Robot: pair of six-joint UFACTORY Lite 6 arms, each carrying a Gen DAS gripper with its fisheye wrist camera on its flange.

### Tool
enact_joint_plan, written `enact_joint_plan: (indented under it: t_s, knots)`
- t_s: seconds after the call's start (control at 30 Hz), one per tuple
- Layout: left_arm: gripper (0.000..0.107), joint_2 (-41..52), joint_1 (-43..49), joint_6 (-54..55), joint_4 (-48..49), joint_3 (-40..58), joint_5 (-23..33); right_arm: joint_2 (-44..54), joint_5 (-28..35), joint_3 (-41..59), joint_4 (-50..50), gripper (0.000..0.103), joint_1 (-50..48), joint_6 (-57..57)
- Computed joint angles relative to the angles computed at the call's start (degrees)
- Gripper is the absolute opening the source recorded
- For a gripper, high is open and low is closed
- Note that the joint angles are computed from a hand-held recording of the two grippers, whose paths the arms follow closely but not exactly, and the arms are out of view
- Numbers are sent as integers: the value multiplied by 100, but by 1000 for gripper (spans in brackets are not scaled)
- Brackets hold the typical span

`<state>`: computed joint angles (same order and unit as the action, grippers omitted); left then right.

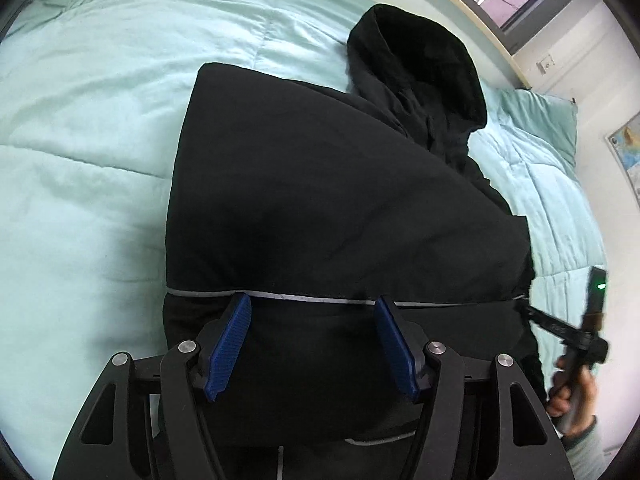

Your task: Fold large clothes

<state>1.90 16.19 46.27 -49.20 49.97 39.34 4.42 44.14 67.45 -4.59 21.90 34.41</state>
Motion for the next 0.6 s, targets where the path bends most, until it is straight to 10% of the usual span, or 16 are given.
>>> enact_joint_plan:
  t_s: [0.27,0.6]
  knots:
    - [66,-988,647,127,131,234,1154,-479,1067,1064,-387,44,287,387]
    - [66,592,-437,-1337,1573,619,-699,2724,1412,3629,-390,52,846,165]
